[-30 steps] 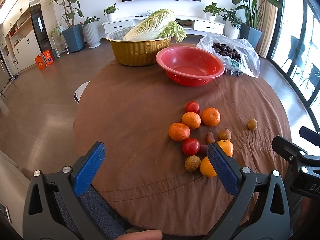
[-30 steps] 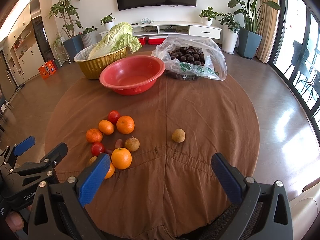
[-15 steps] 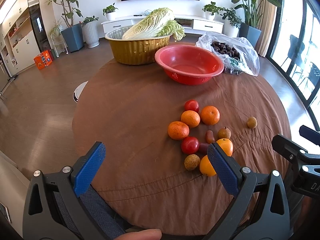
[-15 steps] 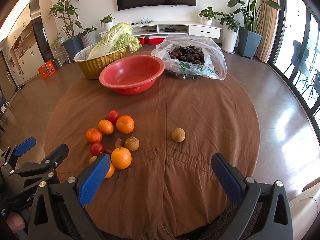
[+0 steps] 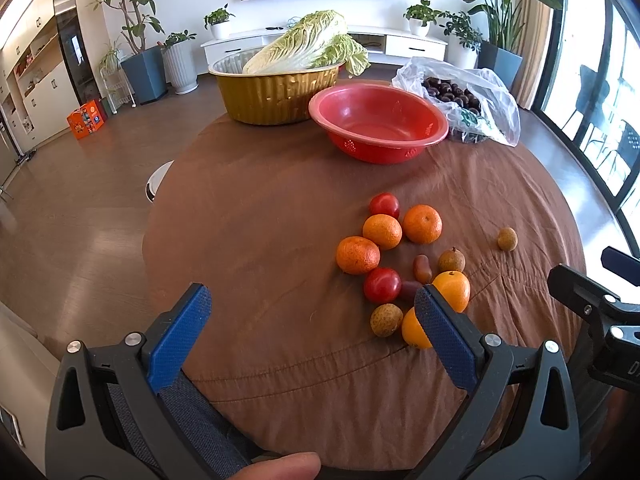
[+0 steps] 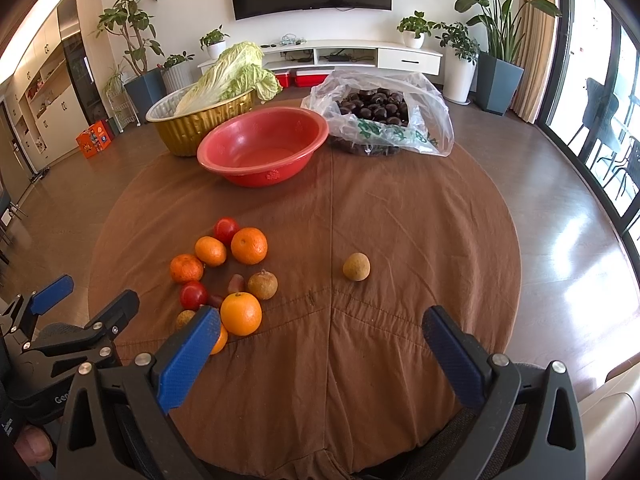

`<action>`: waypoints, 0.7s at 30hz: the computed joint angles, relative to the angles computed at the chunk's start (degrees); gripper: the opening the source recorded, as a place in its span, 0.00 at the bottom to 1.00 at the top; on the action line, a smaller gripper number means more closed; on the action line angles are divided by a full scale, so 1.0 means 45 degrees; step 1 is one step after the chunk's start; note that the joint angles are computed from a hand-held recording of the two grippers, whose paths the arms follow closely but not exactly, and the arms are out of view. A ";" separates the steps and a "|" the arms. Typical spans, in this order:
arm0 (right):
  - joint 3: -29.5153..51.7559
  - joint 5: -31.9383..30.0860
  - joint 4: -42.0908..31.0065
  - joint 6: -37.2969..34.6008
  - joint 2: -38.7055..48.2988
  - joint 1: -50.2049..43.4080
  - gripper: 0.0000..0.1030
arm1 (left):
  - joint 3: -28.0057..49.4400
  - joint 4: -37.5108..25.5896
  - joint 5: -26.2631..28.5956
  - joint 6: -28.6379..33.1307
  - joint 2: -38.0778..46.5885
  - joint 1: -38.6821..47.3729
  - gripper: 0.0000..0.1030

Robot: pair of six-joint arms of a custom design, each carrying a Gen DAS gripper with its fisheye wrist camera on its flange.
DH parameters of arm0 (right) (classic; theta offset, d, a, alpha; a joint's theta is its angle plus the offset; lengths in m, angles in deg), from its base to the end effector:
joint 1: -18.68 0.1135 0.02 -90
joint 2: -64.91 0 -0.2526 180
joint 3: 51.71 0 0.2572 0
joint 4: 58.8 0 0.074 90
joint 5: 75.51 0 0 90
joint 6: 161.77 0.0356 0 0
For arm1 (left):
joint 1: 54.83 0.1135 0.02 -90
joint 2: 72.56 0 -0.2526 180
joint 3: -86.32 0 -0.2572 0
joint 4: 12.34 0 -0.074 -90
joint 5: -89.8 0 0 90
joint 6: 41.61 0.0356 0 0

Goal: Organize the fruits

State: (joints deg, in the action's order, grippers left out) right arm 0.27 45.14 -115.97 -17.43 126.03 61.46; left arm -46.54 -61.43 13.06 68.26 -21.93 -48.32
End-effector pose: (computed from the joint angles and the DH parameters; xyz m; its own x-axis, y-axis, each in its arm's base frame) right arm 0.1547 0.1184 0.1980 -0.7444 0.2635 -0.6135 0.2931 0.9545 0.0543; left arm 0.1823 0.0126 0.2068 -0.7325 0.2494 -0.6334 0.2946 0.9550 0.0352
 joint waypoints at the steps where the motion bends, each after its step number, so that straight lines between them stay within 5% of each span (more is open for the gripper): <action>1: 0.0001 -0.0006 0.0004 -0.0013 -0.0012 -0.0006 1.00 | 0.0045 0.0023 0.0032 0.0059 0.0105 0.0021 1.00; 7: -0.0457 -0.0095 0.0361 0.0021 -0.0100 0.0021 1.00 | 0.0132 0.0224 0.0718 0.0790 0.0506 0.0527 1.00; 12: -0.0879 -0.0488 0.0646 -0.0786 -0.0761 -0.0597 1.00 | 0.0740 -0.0511 0.3323 0.3158 0.1669 0.1483 1.00; 21: -0.2225 -0.1382 0.1758 -0.3117 -0.2154 -0.1752 1.00 | 0.0212 -0.0650 0.2535 0.5309 0.2059 0.0765 1.00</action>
State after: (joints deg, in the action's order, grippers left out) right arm -9.74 38.92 -108.06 -31.46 116.33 53.57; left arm -45.58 -64.35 24.47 92.15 -12.67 -44.87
